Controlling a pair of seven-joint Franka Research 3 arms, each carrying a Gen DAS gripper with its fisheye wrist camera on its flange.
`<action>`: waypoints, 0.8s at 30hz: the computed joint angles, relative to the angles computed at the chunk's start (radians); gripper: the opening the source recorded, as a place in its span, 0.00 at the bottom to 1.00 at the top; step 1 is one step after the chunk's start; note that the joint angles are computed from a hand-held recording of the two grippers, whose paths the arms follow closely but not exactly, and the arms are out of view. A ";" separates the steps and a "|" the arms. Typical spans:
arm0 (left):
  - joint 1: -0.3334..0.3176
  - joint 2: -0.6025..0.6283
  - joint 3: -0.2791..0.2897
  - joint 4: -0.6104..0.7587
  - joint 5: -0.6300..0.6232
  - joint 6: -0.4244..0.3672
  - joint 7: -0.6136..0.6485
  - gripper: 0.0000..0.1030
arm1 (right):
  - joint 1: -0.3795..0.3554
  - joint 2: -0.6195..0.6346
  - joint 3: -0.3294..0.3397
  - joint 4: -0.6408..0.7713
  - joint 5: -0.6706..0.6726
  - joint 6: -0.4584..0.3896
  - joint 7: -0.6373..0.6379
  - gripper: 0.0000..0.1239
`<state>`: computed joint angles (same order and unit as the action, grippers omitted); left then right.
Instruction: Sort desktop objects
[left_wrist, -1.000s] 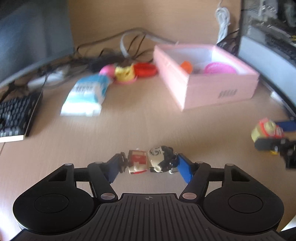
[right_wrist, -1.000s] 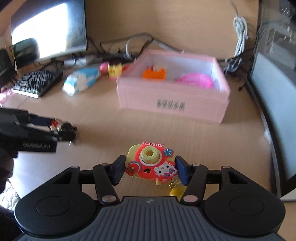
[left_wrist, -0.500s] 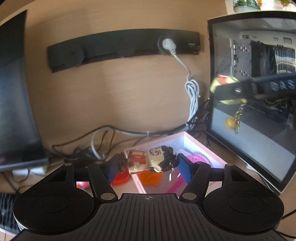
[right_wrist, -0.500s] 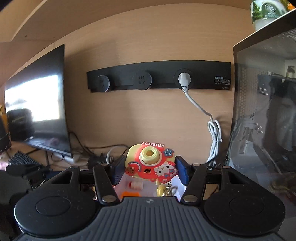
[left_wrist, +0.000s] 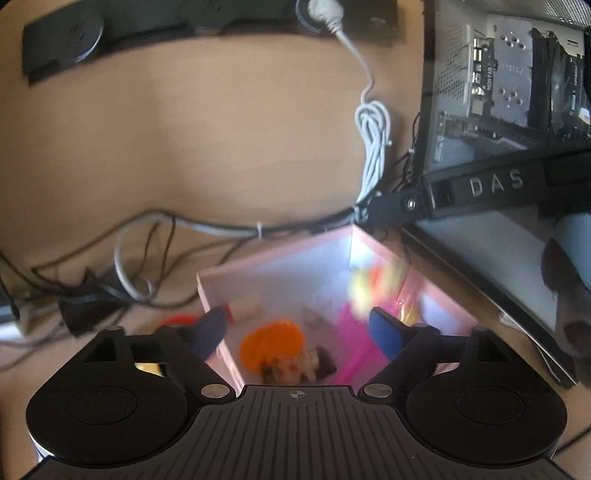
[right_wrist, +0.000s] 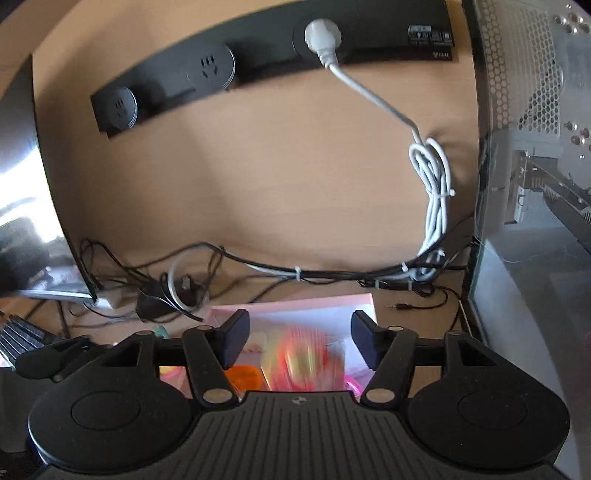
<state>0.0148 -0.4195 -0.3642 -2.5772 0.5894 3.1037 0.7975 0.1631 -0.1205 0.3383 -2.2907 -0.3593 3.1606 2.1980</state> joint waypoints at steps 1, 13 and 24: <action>-0.016 -0.015 0.014 -0.023 -0.010 0.001 0.000 0.88 | -0.029 -0.001 0.026 0.001 -0.039 -0.006 0.029 0.55; 0.242 -0.317 -0.136 -0.231 0.051 -0.189 -0.215 0.93 | 0.115 0.086 0.002 0.118 -0.184 -0.106 -0.017 0.59; 0.205 -0.315 0.043 -0.276 0.164 -0.363 -0.228 0.94 | 0.369 0.490 -0.046 0.582 -0.057 -0.299 -0.304 0.59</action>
